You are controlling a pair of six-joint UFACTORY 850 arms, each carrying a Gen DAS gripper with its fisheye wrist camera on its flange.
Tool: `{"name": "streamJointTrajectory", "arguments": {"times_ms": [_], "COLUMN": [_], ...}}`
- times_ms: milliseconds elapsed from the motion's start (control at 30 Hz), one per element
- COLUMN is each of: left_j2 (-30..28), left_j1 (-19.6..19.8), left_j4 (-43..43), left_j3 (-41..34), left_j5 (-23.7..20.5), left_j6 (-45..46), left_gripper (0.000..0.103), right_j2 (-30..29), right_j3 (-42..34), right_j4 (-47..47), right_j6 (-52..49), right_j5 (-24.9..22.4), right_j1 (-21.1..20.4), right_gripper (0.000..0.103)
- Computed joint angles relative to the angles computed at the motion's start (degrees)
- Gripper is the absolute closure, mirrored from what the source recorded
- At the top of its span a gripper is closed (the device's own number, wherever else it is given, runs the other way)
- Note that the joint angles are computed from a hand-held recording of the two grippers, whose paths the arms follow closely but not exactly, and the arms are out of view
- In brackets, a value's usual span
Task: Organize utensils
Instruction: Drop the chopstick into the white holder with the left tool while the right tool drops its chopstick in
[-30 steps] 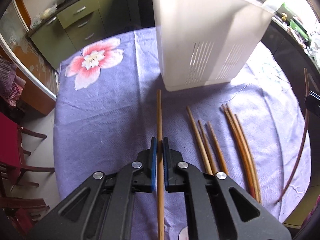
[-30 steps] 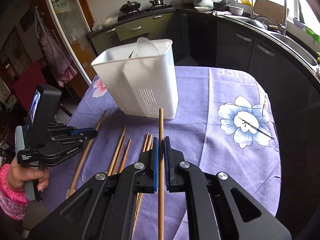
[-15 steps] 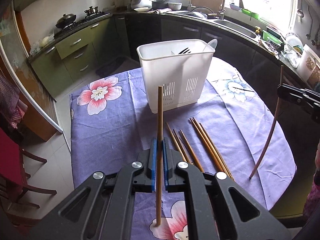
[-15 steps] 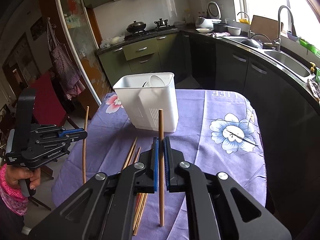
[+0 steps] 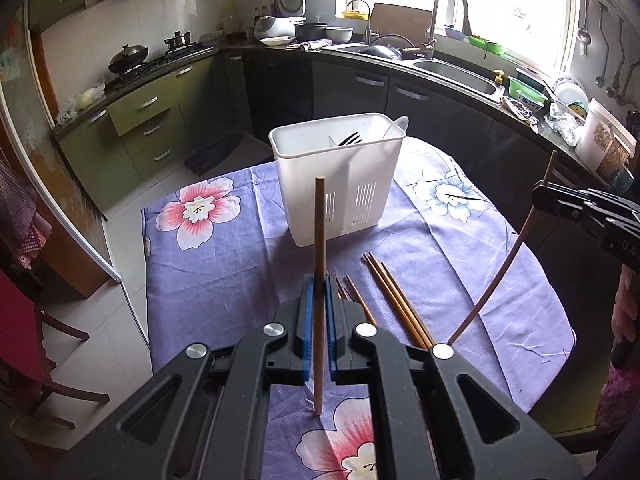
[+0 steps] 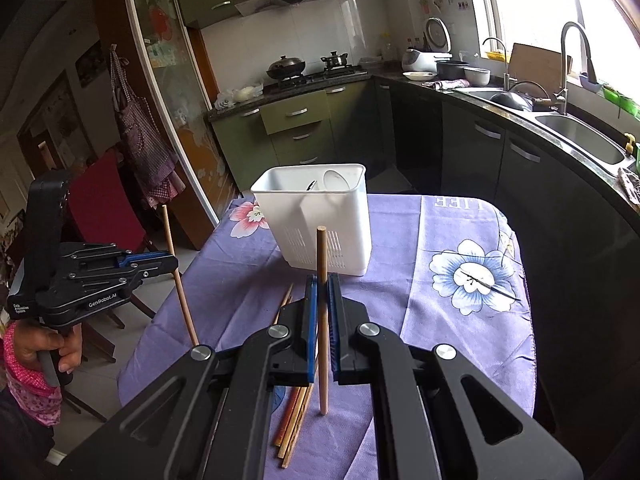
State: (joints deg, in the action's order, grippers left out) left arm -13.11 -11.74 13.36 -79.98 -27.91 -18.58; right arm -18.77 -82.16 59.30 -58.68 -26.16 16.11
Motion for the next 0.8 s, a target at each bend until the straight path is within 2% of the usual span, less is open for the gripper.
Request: {"name": "streamJointTrajectory", "arguments": {"times_ms": [500, 800], "left_j2": [-2.65, -6.80], "left_j1": [0.76, 1.35], "left_j4": [-6.63, -6.30], "left_j3": [-6.53, -19.06], "left_j5": [-0.68, -2.72], "left_j6": [6.50, 6.17], "left_gripper": [0.097, 0.097], "right_j2": [-1.65, -2.70], "right_j3": [-3.78, -4.98], "right_j4": [-1.45, -1.33], "right_j6": [0.96, 1.59], "right_j5": [-0.77, -1.21], "right_j1": [0.42, -0.25], "right_gripper": [0.097, 0.097]}}
